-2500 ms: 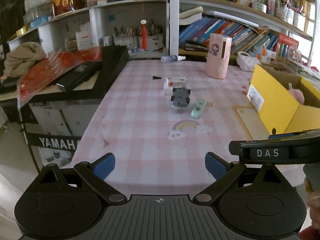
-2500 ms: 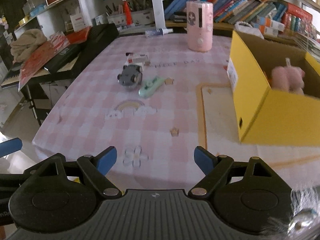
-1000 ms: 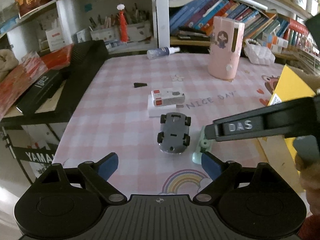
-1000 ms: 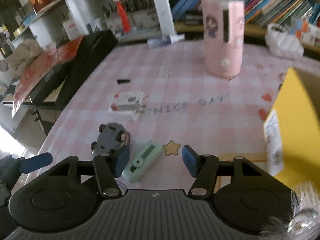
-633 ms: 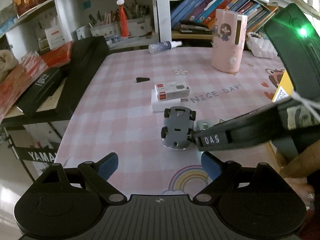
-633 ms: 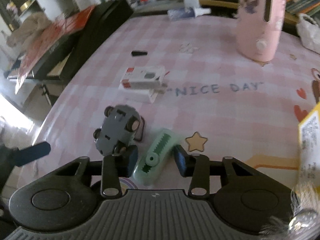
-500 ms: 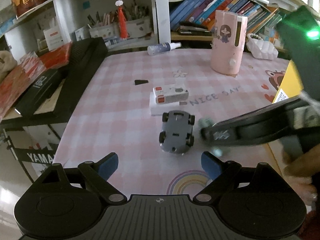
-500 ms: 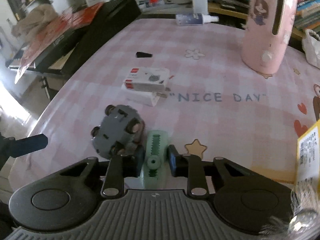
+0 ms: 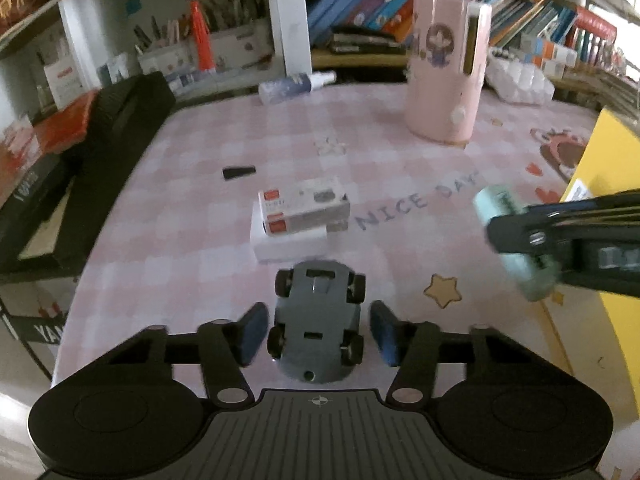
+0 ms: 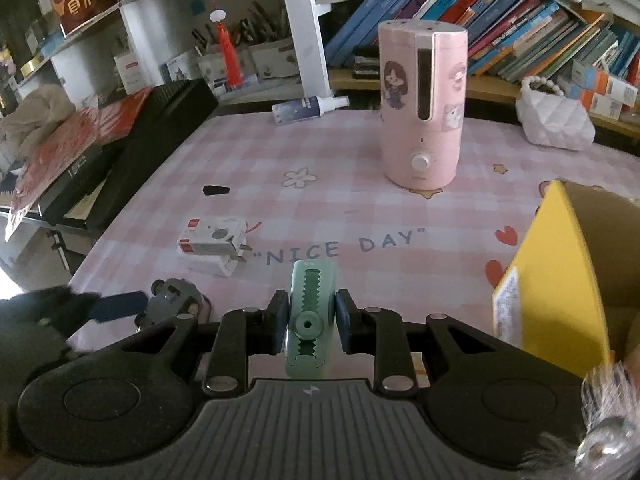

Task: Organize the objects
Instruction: 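Grasp the grey toy car with the left tool while the right tool grasps the green stapler, then carry the grey car and green stapler over the yellow box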

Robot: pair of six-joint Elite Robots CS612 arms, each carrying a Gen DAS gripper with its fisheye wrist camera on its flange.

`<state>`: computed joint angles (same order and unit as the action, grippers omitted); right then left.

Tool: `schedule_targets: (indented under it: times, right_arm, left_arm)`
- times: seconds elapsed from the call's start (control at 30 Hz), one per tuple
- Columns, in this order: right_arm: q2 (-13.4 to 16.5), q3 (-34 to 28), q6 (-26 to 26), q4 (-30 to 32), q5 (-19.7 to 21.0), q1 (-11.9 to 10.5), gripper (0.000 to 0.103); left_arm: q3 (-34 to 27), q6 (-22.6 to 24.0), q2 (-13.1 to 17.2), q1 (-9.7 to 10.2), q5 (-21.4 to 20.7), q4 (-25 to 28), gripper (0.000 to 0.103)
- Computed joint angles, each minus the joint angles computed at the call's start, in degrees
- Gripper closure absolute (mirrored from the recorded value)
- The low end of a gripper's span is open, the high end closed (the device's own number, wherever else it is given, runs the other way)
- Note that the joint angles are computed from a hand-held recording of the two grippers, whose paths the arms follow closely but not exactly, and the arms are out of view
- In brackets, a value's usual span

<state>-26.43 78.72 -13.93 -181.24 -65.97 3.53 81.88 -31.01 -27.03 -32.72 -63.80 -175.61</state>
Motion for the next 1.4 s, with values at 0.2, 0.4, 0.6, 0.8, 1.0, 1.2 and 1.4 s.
schedule_targets:
  times: [0.2, 0.4, 0.6, 0.8, 1.0, 1.2, 1.4]
  right_arm:
    - [-0.7, 1.7, 0.4, -0.9, -0.3, -0.6, 0.079]
    - [-1.7, 3.4, -0.3, -1.4, 0.7, -0.7, 0.079]
    - [-3.1, 6.3, -1.2, -3.0, 2.3, -1.0, 0.079]
    - [-4.5, 9.4, -1.3, -4.0, 2.8, -1.1, 0.079]
    - [-5.9, 12.9, -1.7, -7.0, 3.4, -1.0, 0.079]
    - [-7.3, 16.8, -1.3, -10.1, 3.1, -1.0, 0.079]
    - [-8.8, 21.2, -1.3, -13.3, 3.0, -1.0, 0.079]
  left_arm:
    - [1.9, -3.5, -0.6, -0.11, -0.7, -3.2, 0.062]
    - [5.9, -4.0, -2.7, -1.09, 1.1, -9.5, 0.062]
    - [10.2, -3.7, -5.1, -2.37, 2.4, -15.6, 0.062]
    - [13.6, -3.1, -6.6, -3.68, 3.2, -18.5, 0.061]
    - [16.6, -3.3, -7.7, -4.79, 4.1, -20.9, 0.061]
    - [19.8, -3.6, -8.6, -6.11, 4.6, -23.4, 0.061]
    - [23.8, -4.6, -9.9, -7.94, 5.0, -25.2, 0.061]
